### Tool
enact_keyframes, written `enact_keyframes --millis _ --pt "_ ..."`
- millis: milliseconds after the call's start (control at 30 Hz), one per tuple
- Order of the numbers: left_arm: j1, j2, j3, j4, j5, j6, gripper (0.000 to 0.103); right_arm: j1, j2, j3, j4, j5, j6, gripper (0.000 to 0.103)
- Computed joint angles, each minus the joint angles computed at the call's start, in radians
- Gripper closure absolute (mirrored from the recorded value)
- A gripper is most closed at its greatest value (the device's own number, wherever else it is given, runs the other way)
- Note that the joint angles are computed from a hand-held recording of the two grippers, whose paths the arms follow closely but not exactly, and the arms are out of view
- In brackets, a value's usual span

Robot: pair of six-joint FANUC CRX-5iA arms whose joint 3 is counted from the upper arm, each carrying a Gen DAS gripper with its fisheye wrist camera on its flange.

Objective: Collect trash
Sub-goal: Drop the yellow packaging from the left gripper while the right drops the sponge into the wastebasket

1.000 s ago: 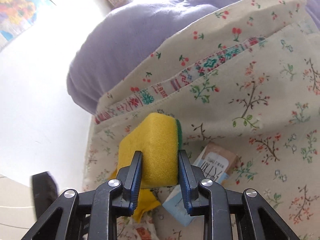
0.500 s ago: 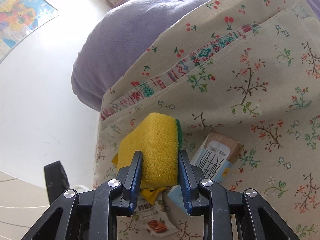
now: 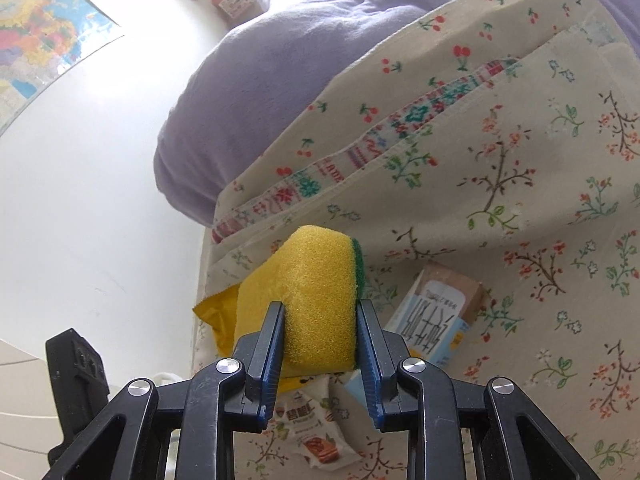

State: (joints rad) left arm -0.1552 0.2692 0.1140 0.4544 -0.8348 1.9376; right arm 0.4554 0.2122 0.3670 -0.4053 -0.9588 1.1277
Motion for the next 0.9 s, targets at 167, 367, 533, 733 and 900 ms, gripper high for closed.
enact_keyframes --millis 167,367,533,733,900 --pt "0.019 -0.049 -0.049 0.008 0.011 -0.016 0.101 0.037 -0.007 -0.003 0.036 0.007 -0.012 0.072" --pt "0.059 -0.133 -0.107 -0.009 -0.003 -0.030 0.101 0.092 -0.016 -0.021 0.118 0.033 -0.053 0.072" --pt "0.123 -0.242 -0.192 -0.018 -0.033 -0.034 0.101 0.141 -0.002 -0.017 0.151 0.029 -0.052 0.072" --pt "0.268 -0.404 -0.320 -0.049 -0.090 -0.006 0.101 0.221 0.026 -0.013 0.176 0.020 -0.002 0.072" --pt "0.407 -0.514 -0.402 -0.091 -0.149 0.037 0.101 0.257 0.051 0.005 0.167 0.000 0.021 0.072"
